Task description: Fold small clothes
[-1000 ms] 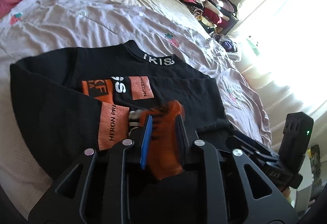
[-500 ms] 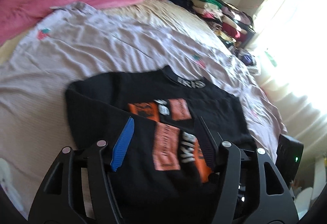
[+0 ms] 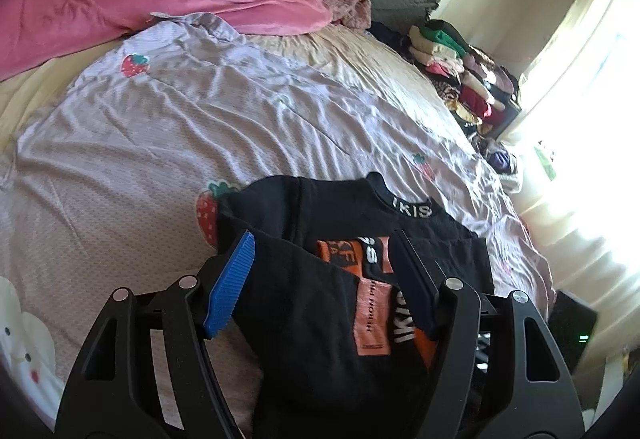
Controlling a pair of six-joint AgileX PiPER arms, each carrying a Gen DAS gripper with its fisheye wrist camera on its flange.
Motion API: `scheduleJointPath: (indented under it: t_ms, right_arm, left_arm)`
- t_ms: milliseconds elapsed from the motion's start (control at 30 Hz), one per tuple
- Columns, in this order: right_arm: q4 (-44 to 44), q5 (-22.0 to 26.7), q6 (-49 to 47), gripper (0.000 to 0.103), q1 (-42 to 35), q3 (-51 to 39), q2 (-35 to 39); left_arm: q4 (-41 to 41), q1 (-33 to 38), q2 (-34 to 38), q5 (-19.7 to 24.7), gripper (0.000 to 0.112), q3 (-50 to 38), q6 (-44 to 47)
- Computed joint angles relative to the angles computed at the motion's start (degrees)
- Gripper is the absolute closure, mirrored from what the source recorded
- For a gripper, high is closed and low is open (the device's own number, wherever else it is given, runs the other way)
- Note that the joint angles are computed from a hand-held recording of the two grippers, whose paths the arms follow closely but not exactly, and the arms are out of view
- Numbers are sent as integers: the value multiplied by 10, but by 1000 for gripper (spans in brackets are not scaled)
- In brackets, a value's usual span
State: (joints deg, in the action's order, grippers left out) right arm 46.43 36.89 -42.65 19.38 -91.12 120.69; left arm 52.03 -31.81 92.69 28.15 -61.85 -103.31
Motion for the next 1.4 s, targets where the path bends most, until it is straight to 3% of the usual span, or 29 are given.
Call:
scheduleJointPath:
  t_ms: [267,700,900,1133,1167,1300,1400]
  right_arm:
    - [-15,-48,-9,94,-36,-24,-44]
    - [-78,-88,58,95,-108,-54,-9]
    - [-98,-105,78,100,-120,-55,12]
    - [-96,-83,81,99,-133,-56,10]
    - [-98,-75,83,97,-134,-58,11]
    - [-145,-39,131,64,-136,-81,35]
    - [-174,-7,166,63,-133,-113,66]
  left_arm:
    - [28,11,-21,-5,51,28,-45]
    - [9,12,4,-1,50,14,-20]
    - [-14,0,53,20,50,-26,26]
    - [-39,-32,128,56,50,-107,110]
    - [-43,-35,135,61,50,-117,119]
    - [-71,-40,168,66,50,-151,166]
    - [-98,-40,193,68,50,-176,207]
